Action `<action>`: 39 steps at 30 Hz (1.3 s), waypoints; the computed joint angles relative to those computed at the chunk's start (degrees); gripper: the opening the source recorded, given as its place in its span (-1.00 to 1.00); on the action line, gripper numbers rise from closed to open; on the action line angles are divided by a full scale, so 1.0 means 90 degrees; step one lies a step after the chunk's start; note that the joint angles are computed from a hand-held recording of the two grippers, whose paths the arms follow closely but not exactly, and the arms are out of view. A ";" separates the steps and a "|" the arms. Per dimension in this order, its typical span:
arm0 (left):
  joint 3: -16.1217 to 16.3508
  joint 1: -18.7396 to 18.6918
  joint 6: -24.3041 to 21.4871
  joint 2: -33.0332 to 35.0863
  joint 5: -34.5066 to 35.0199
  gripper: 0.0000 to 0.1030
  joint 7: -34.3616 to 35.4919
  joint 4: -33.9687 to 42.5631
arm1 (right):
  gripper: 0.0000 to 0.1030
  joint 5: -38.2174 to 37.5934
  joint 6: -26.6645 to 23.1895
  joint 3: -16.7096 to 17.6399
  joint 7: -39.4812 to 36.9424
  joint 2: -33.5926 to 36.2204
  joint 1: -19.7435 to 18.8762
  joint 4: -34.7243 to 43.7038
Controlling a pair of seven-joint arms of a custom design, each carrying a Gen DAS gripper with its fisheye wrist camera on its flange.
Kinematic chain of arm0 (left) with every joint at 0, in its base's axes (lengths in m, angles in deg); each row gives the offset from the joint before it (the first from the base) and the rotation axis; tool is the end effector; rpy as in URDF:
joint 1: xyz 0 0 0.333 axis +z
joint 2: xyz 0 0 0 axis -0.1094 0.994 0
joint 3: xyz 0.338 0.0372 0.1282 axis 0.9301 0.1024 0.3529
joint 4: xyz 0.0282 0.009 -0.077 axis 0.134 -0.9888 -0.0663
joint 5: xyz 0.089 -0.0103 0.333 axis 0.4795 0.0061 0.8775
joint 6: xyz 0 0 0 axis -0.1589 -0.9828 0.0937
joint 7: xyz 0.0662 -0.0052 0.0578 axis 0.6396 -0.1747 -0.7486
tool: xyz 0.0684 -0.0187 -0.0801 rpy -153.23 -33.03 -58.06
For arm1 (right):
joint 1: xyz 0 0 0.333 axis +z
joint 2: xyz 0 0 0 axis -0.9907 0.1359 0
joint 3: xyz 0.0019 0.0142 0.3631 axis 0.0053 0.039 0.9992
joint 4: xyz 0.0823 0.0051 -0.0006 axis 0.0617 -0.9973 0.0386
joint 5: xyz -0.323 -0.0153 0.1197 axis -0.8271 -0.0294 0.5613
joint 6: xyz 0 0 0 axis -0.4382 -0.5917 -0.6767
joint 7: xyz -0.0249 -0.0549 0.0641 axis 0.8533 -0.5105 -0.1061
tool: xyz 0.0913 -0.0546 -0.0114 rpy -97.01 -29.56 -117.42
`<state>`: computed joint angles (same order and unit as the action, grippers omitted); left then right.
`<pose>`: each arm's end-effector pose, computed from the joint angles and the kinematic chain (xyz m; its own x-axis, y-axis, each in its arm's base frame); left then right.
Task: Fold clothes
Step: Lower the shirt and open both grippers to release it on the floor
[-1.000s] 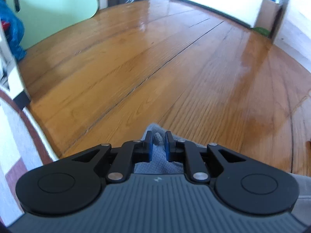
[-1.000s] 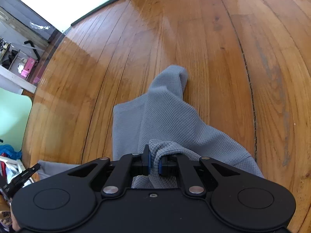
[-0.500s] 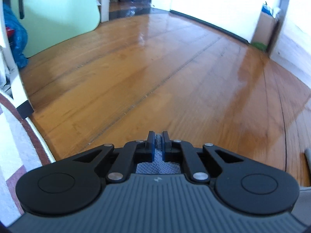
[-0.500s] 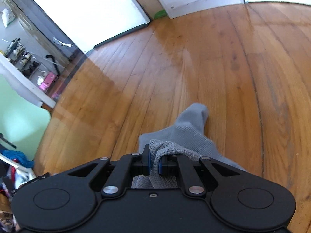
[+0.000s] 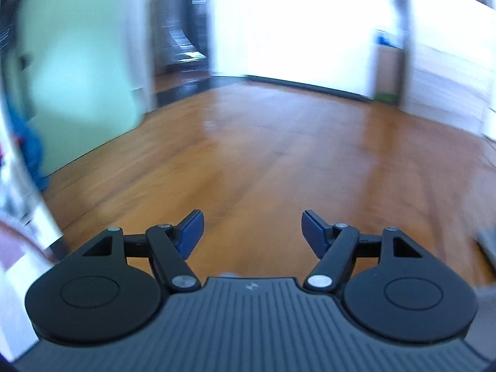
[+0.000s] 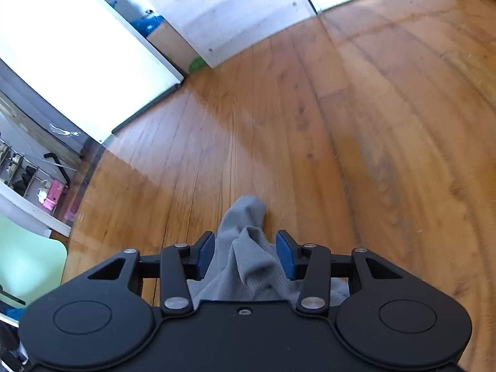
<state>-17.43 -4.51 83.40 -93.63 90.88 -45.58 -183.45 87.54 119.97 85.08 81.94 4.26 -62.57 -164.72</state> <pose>0.3703 -0.1178 0.5485 0.3963 -0.9180 -0.0146 -0.4746 -0.1913 -0.8591 0.5485 0.2365 0.6022 0.0585 -0.8291 -0.5561 -0.8026 0.2921 -0.5200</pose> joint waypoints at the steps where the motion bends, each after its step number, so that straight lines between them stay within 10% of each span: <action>1: 0.0025 -0.0090 0.0259 0.0062 0.0046 0.34 0.0091 0.0048 | -0.04 0.0010 -0.0037 0.0003 -0.0191 -0.0113 -0.0036 -0.0096; 5: 0.0026 -0.0493 0.1330 0.0651 -0.0425 0.34 0.0727 0.0396 | -0.04 -0.1403 -0.0361 -0.0102 -0.0503 -0.0454 0.0058 -0.0477; 11: -0.0235 -0.1371 0.2011 0.2212 -0.1880 0.44 0.3791 0.1680 | -0.05 -0.2418 -0.0722 -0.0054 -0.1009 -0.0389 0.0145 -0.0494; 18: -0.0202 -0.2489 0.0672 0.4126 -0.0853 0.44 0.5769 0.3675 | -0.05 -0.3523 -0.1296 -0.0188 -0.1348 0.0225 0.0321 -0.0033; 20: -0.0012 -0.2641 0.0598 0.4451 -0.0856 -0.06 0.5892 0.4004 | -0.06 -0.3682 -0.1193 -0.0238 -0.1352 0.0334 0.0364 -0.0022; 22: 0.0126 -0.2559 0.0662 0.4544 -0.1507 -0.74 0.5826 0.4121 | -0.20 -0.3762 -0.0986 -0.0279 -0.1349 0.0374 0.0388 -0.0086; 26: 0.0419 -0.2024 0.1313 0.4435 -0.3538 -0.77 0.4500 0.3822 | -0.78 -0.4110 -0.0733 -0.0448 -0.1032 0.0355 0.0440 -0.0250; 29: -0.0158 -0.1109 0.1681 0.4319 -0.5629 -0.76 0.5140 0.3370 | -0.92 -0.4076 -0.0664 -0.0482 -0.0930 0.0287 0.0346 -0.0354; 33: -0.0733 -0.0541 0.2287 0.3948 -0.6680 -0.35 0.6862 0.2771 | -0.91 -0.4196 -0.0672 -0.0563 -0.0358 0.0214 0.0314 -0.0395; 36: -0.2093 0.0442 0.2748 0.3813 -0.7798 0.16 0.9052 0.2451 | -0.74 -0.4556 -0.0639 -0.0521 -0.0264 0.0160 0.0350 -0.0385; 39: -0.2312 0.0350 0.2408 0.3877 -0.7678 0.69 1.0087 0.2634 | 0.14 -0.5545 -0.0823 -0.0473 -0.0750 0.0239 0.0566 -0.0268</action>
<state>-38.24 -1.36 105.07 -58.74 21.78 45.21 -159.74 37.63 112.56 80.83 75.19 6.42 -57.47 -167.13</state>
